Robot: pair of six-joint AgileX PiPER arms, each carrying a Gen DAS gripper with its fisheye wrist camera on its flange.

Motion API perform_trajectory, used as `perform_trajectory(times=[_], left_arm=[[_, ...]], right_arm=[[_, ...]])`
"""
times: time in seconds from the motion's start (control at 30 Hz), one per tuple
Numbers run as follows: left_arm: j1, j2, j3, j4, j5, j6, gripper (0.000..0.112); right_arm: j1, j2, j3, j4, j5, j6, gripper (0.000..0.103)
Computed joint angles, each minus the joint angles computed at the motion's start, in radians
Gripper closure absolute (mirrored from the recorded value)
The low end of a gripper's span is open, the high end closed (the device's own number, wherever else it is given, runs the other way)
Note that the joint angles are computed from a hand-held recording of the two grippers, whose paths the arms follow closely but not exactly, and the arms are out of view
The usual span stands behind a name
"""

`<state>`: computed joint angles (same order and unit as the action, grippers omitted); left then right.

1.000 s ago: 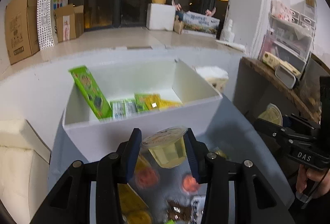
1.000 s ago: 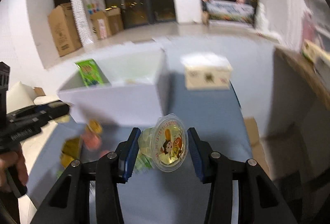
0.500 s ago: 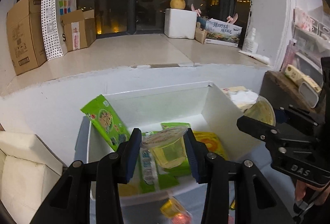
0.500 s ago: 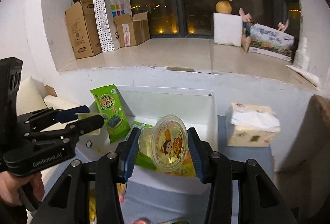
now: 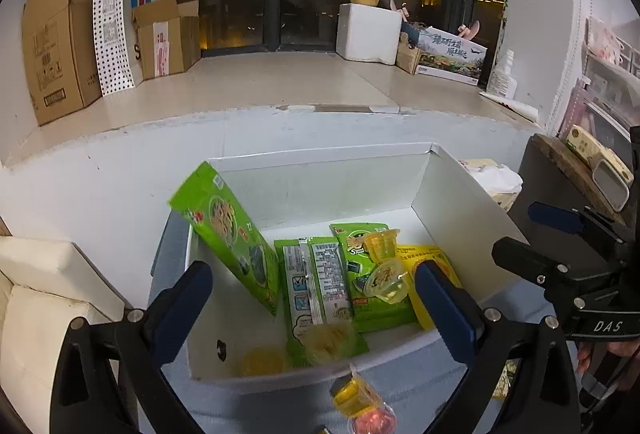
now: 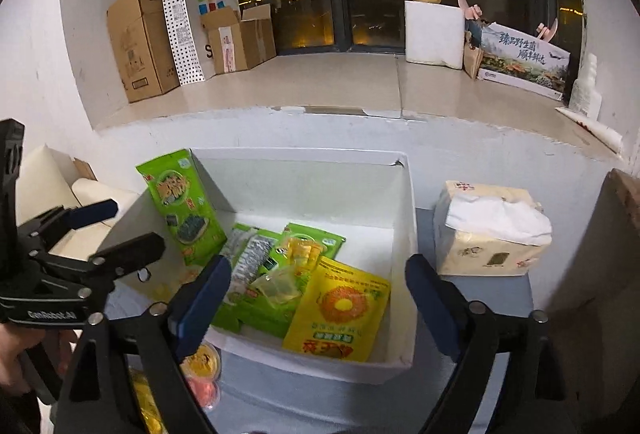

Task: Organize snacks
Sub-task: 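Carry both jelly cups over the white box and release them inside, then move both grippers back to the snacks on the table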

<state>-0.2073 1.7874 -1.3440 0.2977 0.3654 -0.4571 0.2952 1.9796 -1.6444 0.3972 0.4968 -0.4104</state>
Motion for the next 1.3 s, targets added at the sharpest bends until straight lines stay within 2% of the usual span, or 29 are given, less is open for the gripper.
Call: perform_trajectory(times=[0.13, 0.23, 0.27, 0.37, 0.43, 0.53, 0.6, 0.7, 0.77, 0.87, 0.93, 1.07, 1.3], left_arm=[[-0.014, -0.076, 0.09, 0.007, -0.029, -0.033, 0.009], [-0.047, -0.151, 0.183, 0.103, -0.033, -0.134, 0.009], [-0.062, -0.18, 0.218, 0.15, -0.035, -0.189, 0.009], [-0.094, -0.259, 0.315, 0.203, -0.046, -0.255, 0.009], [-0.129, -0.317, 0.383, 0.249, -0.033, -0.324, 0.009], [-0.187, -0.411, 0.489, 0.354, -0.033, -0.476, 0.009], [-0.255, -0.466, 0.556, 0.48, 0.001, -0.645, 0.009], [-0.358, -0.516, 0.624, 0.557, 0.044, -0.778, 0.009], [-0.438, -0.524, 0.652, 0.651, 0.099, -0.902, 0.009], [-0.505, -0.514, 0.666, 0.69, 0.143, -0.972, 0.009], [-0.53, -0.515, 0.675, 0.702, 0.151, -1.001, 0.009], [-0.561, -0.514, 0.685, 0.705, 0.168, -1.028, 0.009], [-0.533, -0.513, 0.711, 0.695, 0.155, -1.027, 0.009]], right_arm=[[-0.007, -0.073, 0.097, 0.054, -0.03, -0.045, 0.009], [-0.005, -0.149, 0.195, 0.064, -0.064, -0.071, 0.004], [-0.012, -0.186, 0.244, 0.112, -0.078, -0.115, 0.0], [-0.033, -0.283, 0.378, 0.244, -0.096, -0.236, 0.0], [-0.035, -0.342, 0.459, 0.262, -0.115, -0.265, 0.0], [-0.055, -0.452, 0.613, 0.377, -0.135, -0.396, 0.0], [-0.076, -0.521, 0.719, 0.467, -0.148, -0.495, 0.0], [-0.094, -0.577, 0.842, 0.537, -0.191, -0.596, 0.0], [-0.118, -0.577, 0.883, 0.59, -0.191, -0.655, 0.0], [-0.166, -0.551, 0.917, 0.661, -0.16, -0.735, 0.0], [-0.185, -0.517, 0.921, 0.704, -0.161, -0.789, 0.0], [-0.186, -0.439, 0.896, 0.713, -0.173, -0.787, 0.0], [-0.129, -0.246, 0.757, 0.702, -0.201, -0.769, 0.0]])
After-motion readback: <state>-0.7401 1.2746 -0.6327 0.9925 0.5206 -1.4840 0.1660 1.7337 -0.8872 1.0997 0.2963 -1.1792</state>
